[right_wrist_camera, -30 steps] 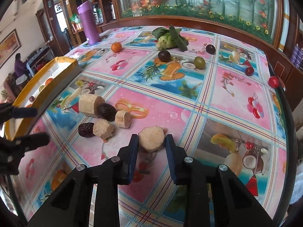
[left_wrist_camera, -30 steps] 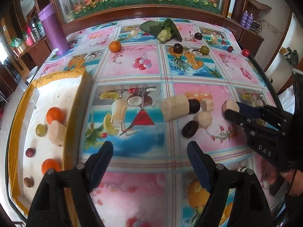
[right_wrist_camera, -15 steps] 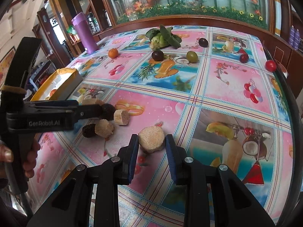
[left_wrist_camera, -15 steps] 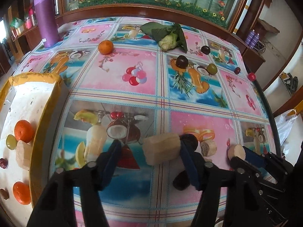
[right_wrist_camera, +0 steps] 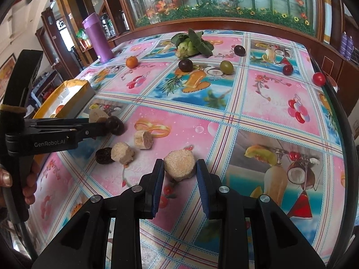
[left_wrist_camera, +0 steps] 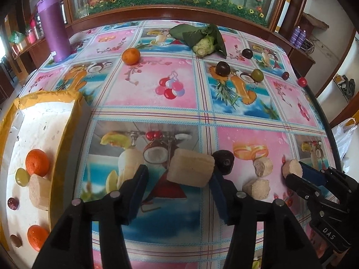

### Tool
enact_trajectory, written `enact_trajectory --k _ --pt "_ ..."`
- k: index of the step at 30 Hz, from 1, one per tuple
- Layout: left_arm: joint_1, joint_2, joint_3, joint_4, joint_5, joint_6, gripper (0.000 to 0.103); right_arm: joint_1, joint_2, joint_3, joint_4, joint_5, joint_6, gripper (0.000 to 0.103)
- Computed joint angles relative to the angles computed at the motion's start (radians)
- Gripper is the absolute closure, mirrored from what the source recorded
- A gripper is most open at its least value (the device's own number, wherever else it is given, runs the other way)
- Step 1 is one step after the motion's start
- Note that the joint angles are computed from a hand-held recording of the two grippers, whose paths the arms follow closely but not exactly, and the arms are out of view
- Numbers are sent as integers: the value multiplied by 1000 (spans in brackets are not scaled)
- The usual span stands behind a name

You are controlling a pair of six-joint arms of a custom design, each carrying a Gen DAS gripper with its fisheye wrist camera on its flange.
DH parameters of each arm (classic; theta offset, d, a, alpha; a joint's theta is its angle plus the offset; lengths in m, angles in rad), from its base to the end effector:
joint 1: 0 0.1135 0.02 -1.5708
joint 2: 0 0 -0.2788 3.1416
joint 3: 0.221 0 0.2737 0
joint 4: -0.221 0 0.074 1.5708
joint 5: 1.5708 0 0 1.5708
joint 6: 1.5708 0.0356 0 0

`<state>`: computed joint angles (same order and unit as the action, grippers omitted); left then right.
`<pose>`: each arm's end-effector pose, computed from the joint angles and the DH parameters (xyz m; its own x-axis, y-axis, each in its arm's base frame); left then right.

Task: Organize fruits
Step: 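Carry the cream block and beige cake in both grippers over the tray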

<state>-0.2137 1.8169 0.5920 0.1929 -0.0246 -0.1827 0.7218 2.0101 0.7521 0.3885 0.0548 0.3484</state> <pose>0.2847 -0.0609 0.0590 -0.8611 0.0010 -0.5084 0.0440 0.9964 -0.0725 0.2629 0.2288 0.0465 -0.7552 -0.2106 -0.6207 -0.3994 0.8988 0.1809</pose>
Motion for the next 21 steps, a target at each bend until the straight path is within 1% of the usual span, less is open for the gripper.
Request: enact_trajectory --k 1,2,4,7,11,18,21 --pt "1 4 -7 21 2 3 45 1 2 2 2 4 -3 74" --pt "5 9 -11 35 11 5 53 4 4 1 6 10 -5 74" --pt "9 5 -17 47 37 10 63 6 6 0 14 17 -7 75" --pt "1 -9 -25 36 24 12 63 6 2 -4 15 17 -3 75" --pt "9 -62 -75 32 46 6 64 12 -34 -29 6 33 12 75" --pt "30 -260 -234 18 138 -12 64 55 -144 -96 -24 97 59 75" --pt "11 -364 -300 -3 110 -15 64 88 -180 -117 -41 132 80 75"
